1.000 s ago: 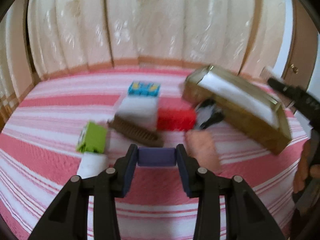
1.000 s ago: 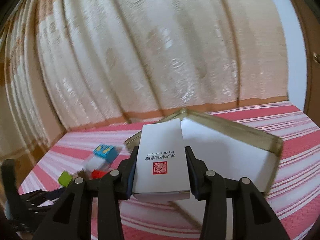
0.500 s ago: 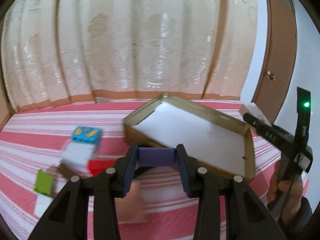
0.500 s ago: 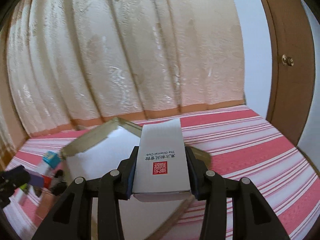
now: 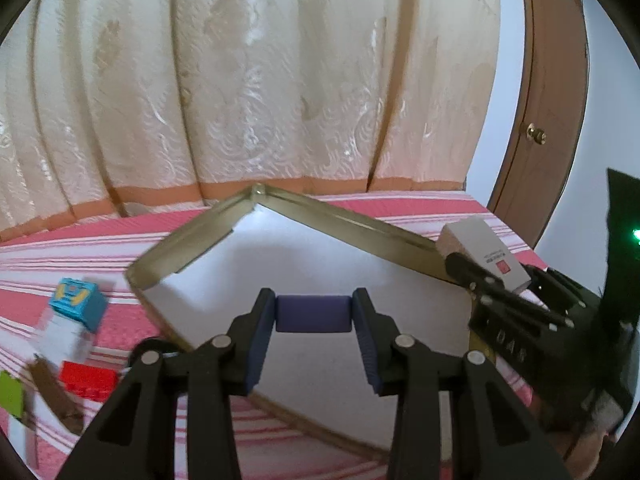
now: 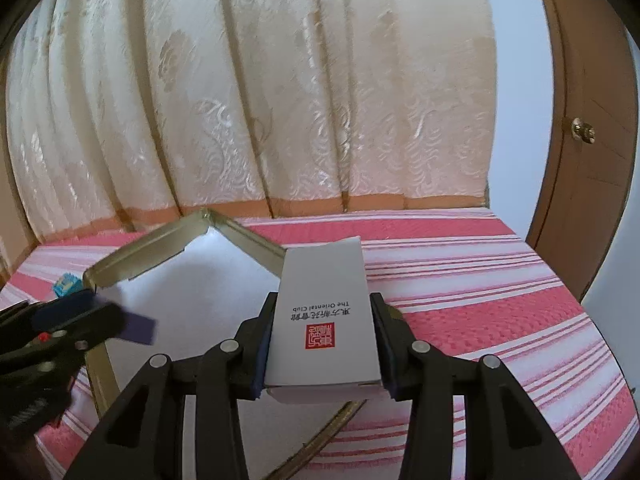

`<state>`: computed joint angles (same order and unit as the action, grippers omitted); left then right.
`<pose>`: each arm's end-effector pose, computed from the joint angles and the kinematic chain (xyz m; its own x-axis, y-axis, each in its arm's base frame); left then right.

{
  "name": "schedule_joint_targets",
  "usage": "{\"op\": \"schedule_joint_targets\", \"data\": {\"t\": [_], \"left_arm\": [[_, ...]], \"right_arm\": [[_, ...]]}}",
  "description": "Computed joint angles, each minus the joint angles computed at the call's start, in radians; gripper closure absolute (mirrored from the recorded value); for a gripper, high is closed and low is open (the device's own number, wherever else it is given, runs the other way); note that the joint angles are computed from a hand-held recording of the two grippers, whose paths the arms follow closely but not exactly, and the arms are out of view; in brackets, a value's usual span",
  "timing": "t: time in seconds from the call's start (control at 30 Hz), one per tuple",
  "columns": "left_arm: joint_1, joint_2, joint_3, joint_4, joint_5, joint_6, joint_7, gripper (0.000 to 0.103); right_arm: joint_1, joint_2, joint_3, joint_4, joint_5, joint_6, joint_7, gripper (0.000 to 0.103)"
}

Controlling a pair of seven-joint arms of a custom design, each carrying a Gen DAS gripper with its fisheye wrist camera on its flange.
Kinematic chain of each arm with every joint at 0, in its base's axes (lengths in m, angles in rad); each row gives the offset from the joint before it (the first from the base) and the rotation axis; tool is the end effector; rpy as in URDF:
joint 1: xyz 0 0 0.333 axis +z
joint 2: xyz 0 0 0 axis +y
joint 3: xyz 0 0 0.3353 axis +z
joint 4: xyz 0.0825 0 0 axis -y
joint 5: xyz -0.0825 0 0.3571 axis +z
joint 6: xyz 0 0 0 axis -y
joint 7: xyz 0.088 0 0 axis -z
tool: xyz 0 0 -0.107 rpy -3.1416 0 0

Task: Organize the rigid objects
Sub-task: 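Lower the purple block into the tin with the left tool while the right tool releases the box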

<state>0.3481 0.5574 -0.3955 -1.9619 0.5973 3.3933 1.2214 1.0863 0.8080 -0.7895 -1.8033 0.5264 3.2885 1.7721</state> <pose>0.6459 -0.0548 0.3548 -0.2461 -0.9630 0.1102 -0.6053 0.0639 -0.7934 0.6332 0.2714 0.3496 -0.0308 -0.9995 -0.0035 -0.5392 0.0196 -0.8420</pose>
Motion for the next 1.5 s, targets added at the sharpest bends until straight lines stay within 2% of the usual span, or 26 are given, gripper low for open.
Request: {"op": "schedule_joint_targets", "data": {"t": [0.07,0.23,0.4,0.47,0.53,0.57,0.6,0.67,0.73,0.8,0.83,0.87,0.97,1.1,1.2,1.27,1.33,1.5], "left_arm": [[-0.02,0.014,0.008,0.021,-0.013,-0.02,-0.001,0.064],[-0.091,0.039,0.06,0.066,-0.075,-0.069,0.021,0.064],[-0.132,0.05,0.099,0.08,-0.129,-0.087,0.055,0.064],[-0.168,0.044,0.139,0.078,-0.146,-0.082,0.062,0.064],[-0.233,0.037,0.209,0.075,-0.165,-0.066,0.066,0.064],[-0.255,0.035,0.232,0.076,-0.174,-0.063,0.067,0.064],[-0.3,0.03,0.282,0.074,-0.189,-0.06,0.065,0.061],[-0.37,0.028,0.361,0.071,-0.216,-0.046,0.063,0.054],[-0.441,0.021,0.444,0.061,-0.255,-0.035,0.057,0.04],[-0.495,0.012,0.513,0.043,-0.308,-0.001,0.04,0.018],[-0.495,0.008,0.515,0.036,-0.321,0.012,0.04,0.011],[-0.481,-0.001,0.505,0.02,-0.329,0.044,0.039,0.0],[-0.489,-0.017,0.52,-0.028,-0.374,0.136,0.073,0.0],[-0.532,-0.026,0.557,-0.071,-0.467,0.201,0.159,0.0],[-0.506,-0.035,0.53,-0.087,-0.496,0.215,0.192,0.0],[-0.488,-0.035,0.515,-0.097,-0.514,0.227,0.212,0.0],[-0.482,-0.039,0.509,-0.109,-0.535,0.233,0.234,0.0],[-0.392,-0.051,0.439,-0.132,-0.498,0.249,0.202,0.0]], "right_arm": [[-0.013,0.007,0.011,0.021,-0.016,-0.023,-0.009,0.057],[-0.01,0.032,-0.009,0.045,-0.077,-0.068,0.031,0.057],[-0.069,0.011,0.048,0.066,-0.145,-0.103,0.069,0.057],[-0.08,0.003,0.059,0.062,-0.164,-0.098,0.092,0.057],[-0.103,-0.01,0.085,0.059,-0.185,-0.093,0.106,0.057],[-0.107,-0.011,0.089,0.06,-0.193,-0.094,0.115,0.053],[-0.106,-0.011,0.087,0.06,-0.199,-0.095,0.125,0.044],[-0.118,-0.023,0.108,0.05,-0.208,-0.066,0.132,0.037],[-0.075,-0.003,0.056,0.043,-0.19,-0.065,0.155,0.033],[-0.038,0.012,0.011,0.026,-0.162,-0.043,0.179,0.022],[-0.033,0.012,0.006,0.018,-0.147,-0.028,0.182,0.02],[-0.033,0.007,0.008,0.006,-0.125,-0.005,0.183,0.018],[-0.063,-0.019,0.049,-0.015,-0.068,0.044,0.17,0.018],[-0.124,-0.049,0.125,-0.021,-0.005,0.073,0.15,0.018],[-0.143,-0.058,0.149,-0.021,0.044,0.069,0.13,0.018],[-0.126,-0.052,0.132,-0.024,0.084,0.062,0.117,0.018],[-0.085,-0.036,0.087,-0.032,0.129,0.058,0.114,0.018],[0.007,0.009,-0.014,-0.052,0.207,0.063,0.131,0.018]]}}
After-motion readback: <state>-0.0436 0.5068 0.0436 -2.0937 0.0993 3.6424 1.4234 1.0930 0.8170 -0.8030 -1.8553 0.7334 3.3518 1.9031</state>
